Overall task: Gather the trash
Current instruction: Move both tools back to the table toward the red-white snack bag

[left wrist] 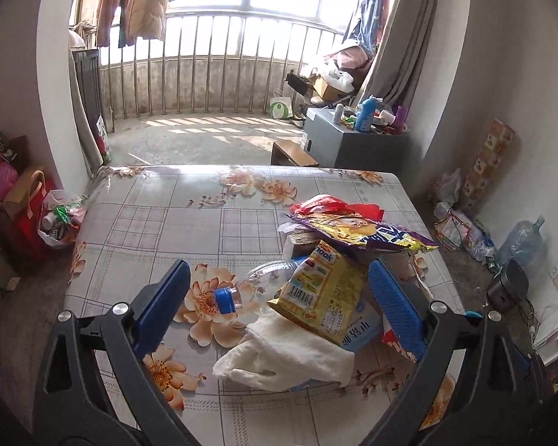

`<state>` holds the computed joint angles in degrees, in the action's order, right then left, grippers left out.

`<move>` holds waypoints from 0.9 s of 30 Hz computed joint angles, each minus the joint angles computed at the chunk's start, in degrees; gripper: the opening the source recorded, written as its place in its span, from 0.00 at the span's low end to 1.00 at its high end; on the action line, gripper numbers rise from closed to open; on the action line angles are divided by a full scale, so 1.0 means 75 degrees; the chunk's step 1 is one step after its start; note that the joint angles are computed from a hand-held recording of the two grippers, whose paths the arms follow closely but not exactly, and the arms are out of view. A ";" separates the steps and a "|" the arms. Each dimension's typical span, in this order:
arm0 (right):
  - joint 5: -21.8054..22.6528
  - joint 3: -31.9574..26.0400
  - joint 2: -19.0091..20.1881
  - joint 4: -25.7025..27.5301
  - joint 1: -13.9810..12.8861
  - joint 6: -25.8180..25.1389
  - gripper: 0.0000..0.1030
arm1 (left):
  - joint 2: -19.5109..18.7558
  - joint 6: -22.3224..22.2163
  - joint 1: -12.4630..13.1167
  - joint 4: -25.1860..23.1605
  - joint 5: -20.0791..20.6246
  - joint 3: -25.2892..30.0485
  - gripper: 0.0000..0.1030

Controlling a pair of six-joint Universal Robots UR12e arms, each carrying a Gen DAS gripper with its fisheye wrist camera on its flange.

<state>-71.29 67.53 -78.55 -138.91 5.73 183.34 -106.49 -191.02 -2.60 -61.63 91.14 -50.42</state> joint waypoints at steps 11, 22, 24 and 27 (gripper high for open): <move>0.0066 -0.0138 0.0147 0.0009 0.0123 0.0199 0.94 | 0.0279 0.0291 0.0147 0.0635 -0.0175 -0.0594 0.90; 0.0198 -0.0253 0.0273 -0.0352 0.0158 0.0406 0.94 | 0.0721 0.0490 0.0508 0.1293 -0.0616 -0.1465 0.90; 0.0240 -0.0296 0.0298 -0.0332 0.0157 0.0414 0.94 | 0.0798 0.0440 0.0594 0.1383 -0.0725 -0.1608 0.90; 0.0338 -0.0232 0.0262 -0.0469 0.0143 0.0297 0.94 | 0.0887 0.0359 0.0700 0.1402 -0.0824 -0.1766 0.90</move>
